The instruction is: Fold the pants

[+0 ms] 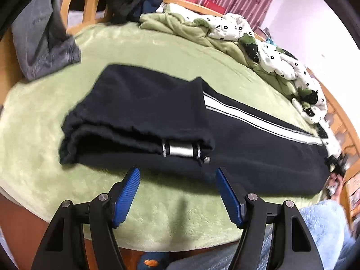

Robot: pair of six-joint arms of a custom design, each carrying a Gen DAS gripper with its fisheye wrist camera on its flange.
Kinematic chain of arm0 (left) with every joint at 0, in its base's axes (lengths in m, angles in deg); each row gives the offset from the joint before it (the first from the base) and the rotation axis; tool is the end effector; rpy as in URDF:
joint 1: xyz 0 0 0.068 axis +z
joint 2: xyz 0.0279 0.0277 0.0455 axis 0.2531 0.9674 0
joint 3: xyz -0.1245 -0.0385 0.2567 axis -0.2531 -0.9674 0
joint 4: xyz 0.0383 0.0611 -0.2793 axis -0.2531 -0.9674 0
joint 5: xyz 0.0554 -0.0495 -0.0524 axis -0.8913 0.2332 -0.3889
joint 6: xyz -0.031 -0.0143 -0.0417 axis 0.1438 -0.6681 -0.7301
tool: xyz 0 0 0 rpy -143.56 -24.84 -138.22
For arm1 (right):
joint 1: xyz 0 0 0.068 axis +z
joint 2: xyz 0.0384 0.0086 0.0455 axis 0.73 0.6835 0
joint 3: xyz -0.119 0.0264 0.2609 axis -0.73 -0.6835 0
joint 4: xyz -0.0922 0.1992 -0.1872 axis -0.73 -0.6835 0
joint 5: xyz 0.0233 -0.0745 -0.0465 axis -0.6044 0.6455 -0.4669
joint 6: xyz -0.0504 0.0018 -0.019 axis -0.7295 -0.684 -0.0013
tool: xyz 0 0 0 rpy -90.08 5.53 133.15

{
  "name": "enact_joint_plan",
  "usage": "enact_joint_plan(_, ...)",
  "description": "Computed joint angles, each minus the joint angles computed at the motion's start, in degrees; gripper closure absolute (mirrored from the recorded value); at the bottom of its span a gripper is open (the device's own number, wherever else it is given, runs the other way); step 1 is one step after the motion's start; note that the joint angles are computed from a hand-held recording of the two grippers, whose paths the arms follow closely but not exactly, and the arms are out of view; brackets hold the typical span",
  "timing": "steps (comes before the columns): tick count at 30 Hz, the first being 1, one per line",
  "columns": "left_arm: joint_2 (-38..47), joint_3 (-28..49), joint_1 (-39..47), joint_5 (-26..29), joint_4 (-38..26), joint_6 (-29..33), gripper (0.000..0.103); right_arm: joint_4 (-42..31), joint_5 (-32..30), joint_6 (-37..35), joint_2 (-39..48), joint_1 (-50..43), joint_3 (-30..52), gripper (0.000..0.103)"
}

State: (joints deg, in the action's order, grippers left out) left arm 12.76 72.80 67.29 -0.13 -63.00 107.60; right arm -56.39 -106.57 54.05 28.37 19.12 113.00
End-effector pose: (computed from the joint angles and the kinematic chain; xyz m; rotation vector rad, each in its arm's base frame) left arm 0.1727 0.1906 0.1715 -0.2298 2.4247 -0.2992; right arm 0.2808 -0.1362 0.1055 0.9212 1.9491 0.3543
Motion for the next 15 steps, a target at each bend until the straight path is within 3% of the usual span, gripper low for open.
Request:
enact_joint_plan(2, -2.2, -1.3, -1.2, -0.8, 1.6, -1.1, 0.035, 6.6, -3.4, 4.8, -0.1, -2.6, -2.2, 0.059)
enact_joint_plan(4, -2.6, -1.3, -1.3, 0.8, 1.4, -1.6, 0.035, 2.4, -1.8, 4.9, 0.2, -1.6, -0.7, 0.058)
enact_joint_plan(8, -2.2, -1.3, -2.5, 5.4, 0.7, -1.7, 0.035, -6.2, 0.4, -1.4, -1.9, -0.4, -0.5, 0.049)
enact_joint_plan(11, -1.8, -2.3, -5.5, 5.0, 4.2, -5.1, 0.035, -8.7, 4.6, -3.2, -11.7, -0.7, -7.1, 0.047)
enact_joint_plan(15, 1.7, -4.1, -12.9, -4.0, 14.6, -13.7, 0.038, -18.3, 8.5, -4.3, -26.5, 1.0, -12.3, 0.047)
